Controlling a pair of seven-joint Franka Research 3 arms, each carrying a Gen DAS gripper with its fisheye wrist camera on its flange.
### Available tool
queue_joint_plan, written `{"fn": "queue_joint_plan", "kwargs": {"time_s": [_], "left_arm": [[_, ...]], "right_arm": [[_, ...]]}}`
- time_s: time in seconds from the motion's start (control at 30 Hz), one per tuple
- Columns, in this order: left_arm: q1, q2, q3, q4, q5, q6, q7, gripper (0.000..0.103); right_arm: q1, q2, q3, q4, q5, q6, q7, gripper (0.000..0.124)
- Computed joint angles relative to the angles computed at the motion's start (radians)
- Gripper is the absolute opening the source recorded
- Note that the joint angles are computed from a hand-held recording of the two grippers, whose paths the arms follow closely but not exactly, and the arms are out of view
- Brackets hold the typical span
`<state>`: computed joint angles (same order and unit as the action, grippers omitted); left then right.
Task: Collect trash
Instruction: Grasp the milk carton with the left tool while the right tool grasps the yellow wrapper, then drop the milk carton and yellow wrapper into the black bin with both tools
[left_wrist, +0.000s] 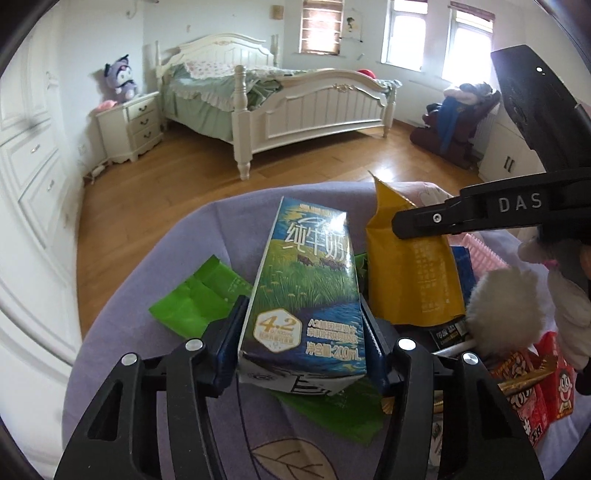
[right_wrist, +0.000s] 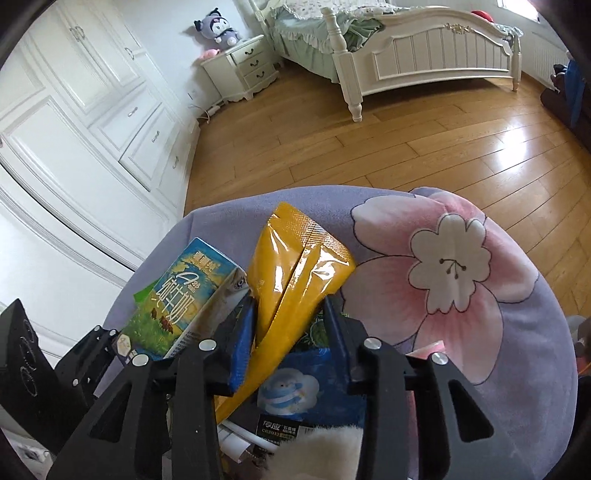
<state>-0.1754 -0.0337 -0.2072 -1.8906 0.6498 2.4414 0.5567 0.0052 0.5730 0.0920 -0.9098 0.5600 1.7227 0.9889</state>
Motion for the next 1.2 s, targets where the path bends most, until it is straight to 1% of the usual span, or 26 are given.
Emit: {"fn": "queue_joint_plan", "kwargs": {"time_s": [0.07, 0.17, 0.23, 0.27, 0.37, 0.47, 0.6, 0.67, 0.77, 0.9, 0.93, 1.07, 1.2], "left_arm": [[0.002, -0.014, 0.0, -0.013, 0.027, 0.013, -0.039, 0.054], [0.004, -0.044, -0.01, -0.029, 0.074, 0.023, -0.091, 0.051], [0.003, -0.064, -0.021, -0.037, 0.107, 0.027, -0.131, 0.051], [0.003, -0.073, -0.028, -0.038, 0.125, 0.03, -0.15, 0.051], [-0.003, -0.092, -0.048, -0.031, 0.168, 0.04, -0.188, 0.05], [-0.017, -0.091, -0.07, -0.003, 0.2, 0.046, -0.214, 0.05], [-0.051, -0.07, -0.095, 0.044, 0.227, 0.061, -0.216, 0.05], [-0.078, -0.037, -0.109, 0.089, 0.233, 0.075, -0.216, 0.05], [-0.127, 0.023, -0.123, 0.157, 0.264, 0.086, -0.212, 0.05], [-0.205, 0.128, -0.111, 0.254, 0.284, 0.125, -0.189, 0.05], [-0.228, 0.161, -0.109, 0.284, 0.285, 0.128, -0.177, 0.05], [-0.303, 0.276, -0.093, 0.396, 0.254, 0.132, -0.114, 0.05], [-0.358, 0.389, -0.079, 0.514, 0.181, 0.139, -0.029, 0.05]], "right_arm": [[-0.024, -0.024, 0.009, -0.028, 0.039, 0.011, -0.023, 0.034], [-0.059, -0.086, 0.015, -0.112, 0.117, 0.055, -0.071, 0.033], [-0.087, -0.154, 0.013, -0.2, 0.186, 0.1, -0.129, 0.033], [-0.096, -0.196, 0.008, -0.255, 0.219, 0.138, -0.173, 0.033], [-0.123, -0.312, -0.018, -0.402, 0.325, 0.231, -0.322, 0.033], [-0.138, -0.4, -0.062, -0.509, 0.419, 0.277, -0.436, 0.033], [-0.152, -0.476, -0.129, -0.609, 0.512, 0.339, -0.565, 0.033], [-0.16, -0.498, -0.159, -0.645, 0.543, 0.37, -0.604, 0.033], [-0.178, -0.533, -0.202, -0.714, 0.577, 0.459, -0.678, 0.034], [-0.196, -0.568, -0.241, -0.809, 0.614, 0.58, -0.799, 0.034], [-0.2, -0.569, -0.249, -0.821, 0.613, 0.599, -0.811, 0.034], [-0.226, -0.565, -0.275, -0.865, 0.601, 0.642, -0.834, 0.034], [-0.245, -0.561, -0.282, -0.898, 0.588, 0.673, -0.826, 0.034]]}}
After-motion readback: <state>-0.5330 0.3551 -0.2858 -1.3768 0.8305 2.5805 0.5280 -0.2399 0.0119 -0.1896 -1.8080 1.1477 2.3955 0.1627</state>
